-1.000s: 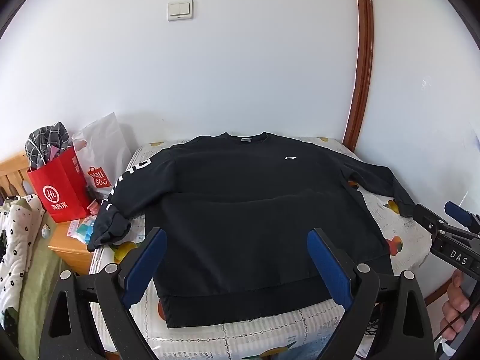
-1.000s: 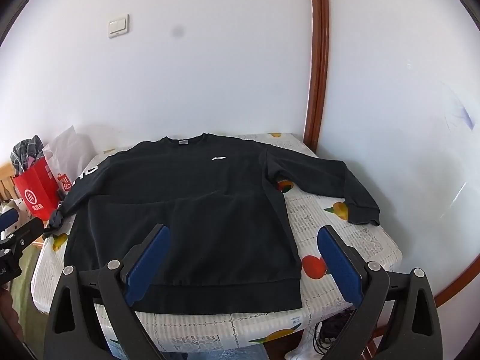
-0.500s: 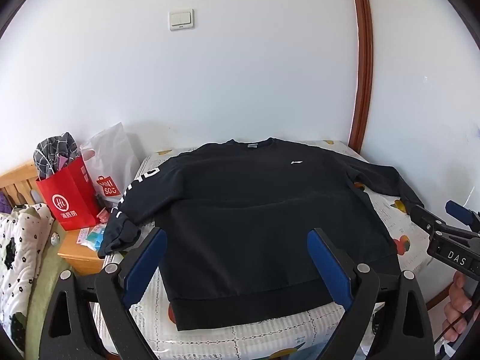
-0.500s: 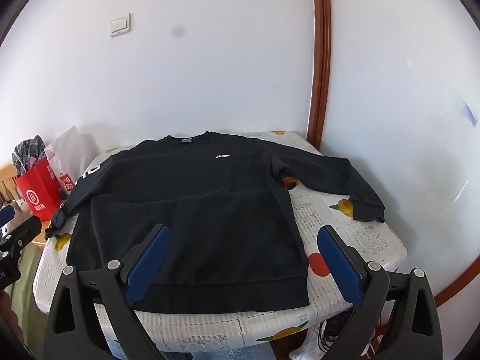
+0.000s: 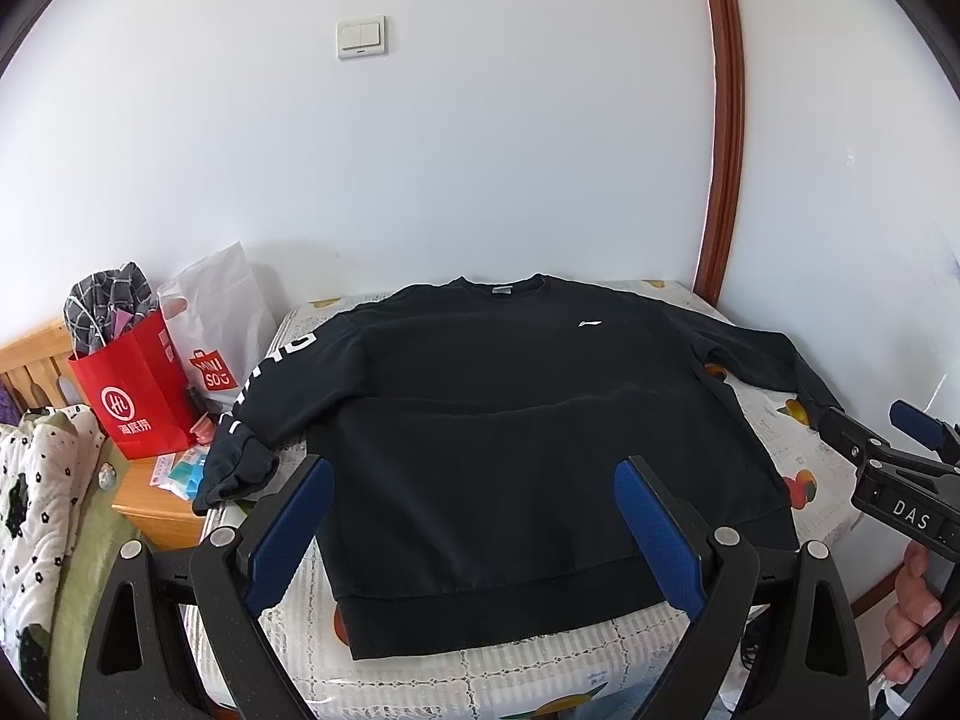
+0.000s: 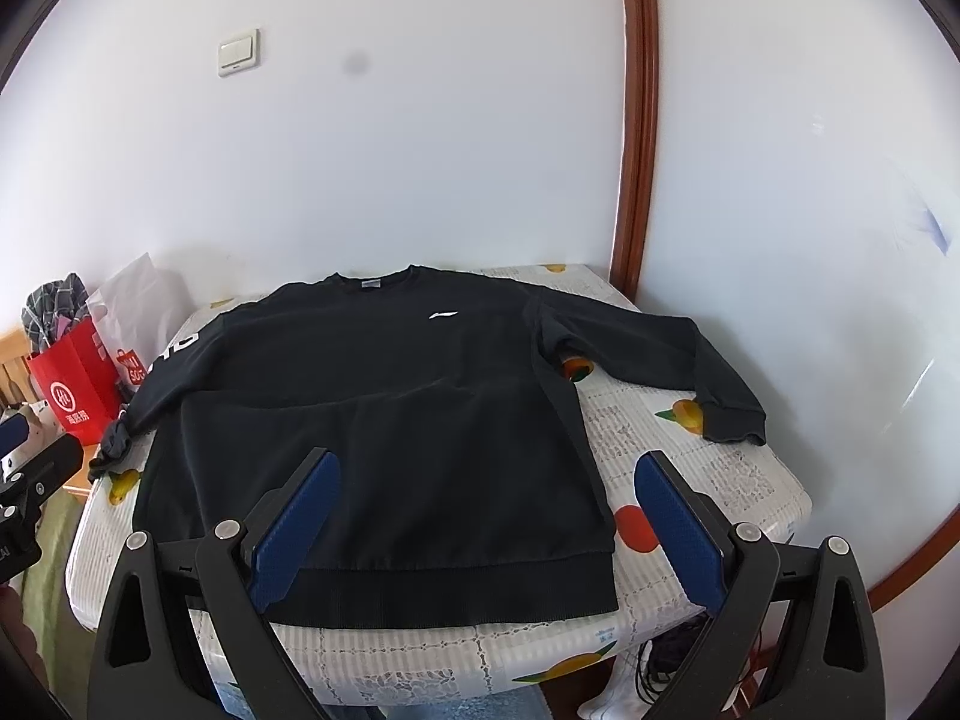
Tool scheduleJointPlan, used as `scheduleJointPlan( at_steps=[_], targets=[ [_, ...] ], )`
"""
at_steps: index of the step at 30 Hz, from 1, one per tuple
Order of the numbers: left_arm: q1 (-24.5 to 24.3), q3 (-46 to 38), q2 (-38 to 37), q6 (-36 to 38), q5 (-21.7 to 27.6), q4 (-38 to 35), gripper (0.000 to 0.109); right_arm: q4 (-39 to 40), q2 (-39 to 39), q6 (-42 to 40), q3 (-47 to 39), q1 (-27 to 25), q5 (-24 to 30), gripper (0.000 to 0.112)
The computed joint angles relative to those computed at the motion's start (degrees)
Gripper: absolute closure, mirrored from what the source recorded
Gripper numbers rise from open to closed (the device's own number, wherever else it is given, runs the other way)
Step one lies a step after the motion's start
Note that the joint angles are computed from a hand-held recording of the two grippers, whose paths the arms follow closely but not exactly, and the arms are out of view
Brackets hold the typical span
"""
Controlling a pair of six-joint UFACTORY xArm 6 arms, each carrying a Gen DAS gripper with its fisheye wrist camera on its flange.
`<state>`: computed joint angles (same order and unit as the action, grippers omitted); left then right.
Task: Fold small clothes
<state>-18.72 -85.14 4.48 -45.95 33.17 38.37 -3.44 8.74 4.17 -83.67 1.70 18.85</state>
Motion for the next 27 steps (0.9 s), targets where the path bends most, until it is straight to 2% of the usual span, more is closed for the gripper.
scheduleJointPlan(
  at_steps=[27],
  targets=[
    [-0.66, -0.27, 0.34, 0.24, 0.47, 0.21, 0.014, -1.59, -0.33, 2.06, 0.93, -0.27, -1.05, 0.015]
  ],
)
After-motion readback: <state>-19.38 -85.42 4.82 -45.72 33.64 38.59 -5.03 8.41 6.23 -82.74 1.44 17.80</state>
